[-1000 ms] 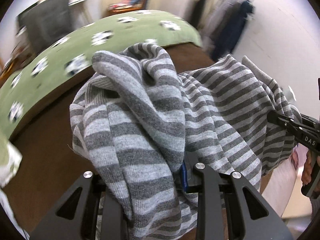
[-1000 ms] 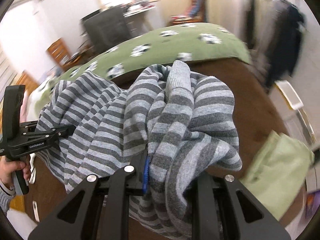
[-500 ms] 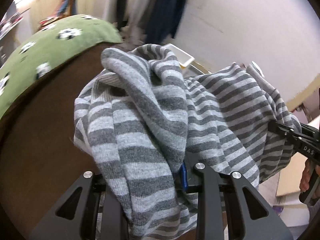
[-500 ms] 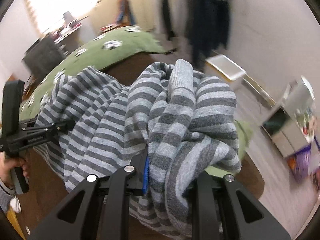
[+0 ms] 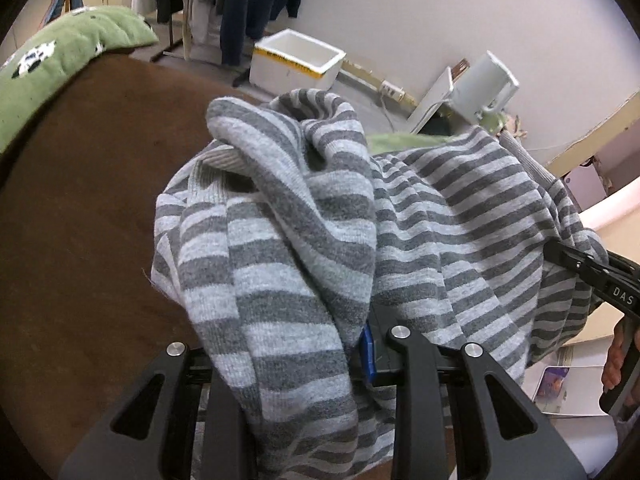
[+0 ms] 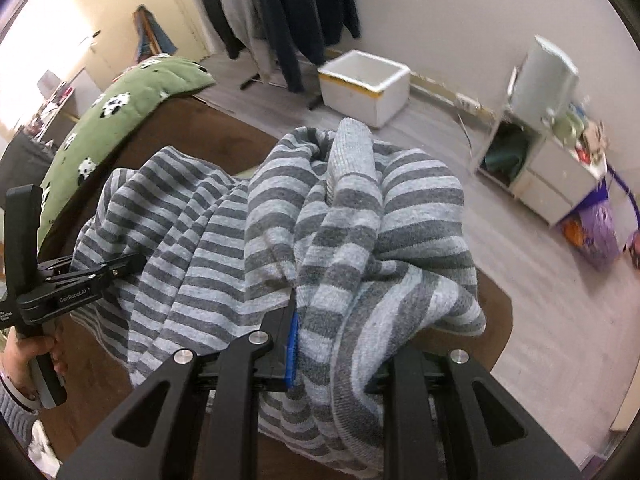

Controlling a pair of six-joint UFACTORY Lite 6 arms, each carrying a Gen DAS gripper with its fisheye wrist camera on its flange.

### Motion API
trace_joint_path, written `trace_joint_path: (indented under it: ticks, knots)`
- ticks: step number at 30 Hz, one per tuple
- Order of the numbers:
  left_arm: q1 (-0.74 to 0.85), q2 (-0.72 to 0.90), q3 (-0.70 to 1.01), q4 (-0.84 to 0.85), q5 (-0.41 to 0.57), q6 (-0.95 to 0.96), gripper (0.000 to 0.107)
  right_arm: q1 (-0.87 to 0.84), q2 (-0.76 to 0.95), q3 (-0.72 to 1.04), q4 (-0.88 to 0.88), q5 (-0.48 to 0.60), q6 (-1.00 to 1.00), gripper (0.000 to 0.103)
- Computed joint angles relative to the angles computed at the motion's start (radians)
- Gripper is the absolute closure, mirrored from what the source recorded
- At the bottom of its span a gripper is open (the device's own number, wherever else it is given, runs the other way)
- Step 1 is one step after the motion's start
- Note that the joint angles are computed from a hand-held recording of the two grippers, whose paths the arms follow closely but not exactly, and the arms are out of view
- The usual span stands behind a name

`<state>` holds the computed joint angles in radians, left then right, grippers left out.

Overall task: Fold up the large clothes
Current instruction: 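Lift the held hoodie with both grippers and carry it toward the green cloth, then lower the hoodie onto the green cloth and open both grippers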

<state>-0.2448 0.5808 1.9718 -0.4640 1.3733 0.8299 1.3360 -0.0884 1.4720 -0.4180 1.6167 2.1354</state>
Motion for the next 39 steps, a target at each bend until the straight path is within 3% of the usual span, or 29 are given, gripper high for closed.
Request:
trace_joint_path:
  ticks: [9, 13, 14, 18, 20, 25, 31, 39]
  knots:
    - [-0.011, 0.048, -0.052, 0.059, -0.090, 0.047, 0.074, 0.018, -0.151, -0.309, 0.012, -0.148, 0.140, 0.080]
    - [-0.001, 0.081, -0.044, 0.074, -0.104, 0.030, 0.057, 0.035, -0.191, -0.406, 0.020, -0.198, 0.213, 0.052]
    - [0.005, 0.091, -0.039, 0.076, -0.107, 0.021, 0.051, 0.041, -0.197, -0.425, 0.025, -0.205, 0.225, 0.049]
    - [0.016, 0.093, -0.061, 0.082, -0.123, 0.029, 0.041, 0.050, -0.208, -0.459, 0.021, -0.220, 0.230, 0.042]
    - [0.009, 0.092, -0.069, 0.101, -0.136, 0.021, 0.033, 0.051, -0.215, -0.478, 0.028, -0.224, 0.234, 0.030]
    - [0.008, 0.118, -0.029, 0.126, -0.117, -0.007, 0.027, 0.081, -0.220, -0.493, 0.042, -0.192, 0.296, 0.013]
    - [0.017, 0.079, -0.036, 0.156, -0.114, -0.007, 0.027, 0.138, -0.207, -0.457, 0.050, -0.122, 0.371, 0.006]
    - [0.067, 0.097, 0.059, 0.146, 0.001, 0.002, 0.027, 0.198, -0.129, -0.299, 0.075, 0.021, 0.348, 0.006]
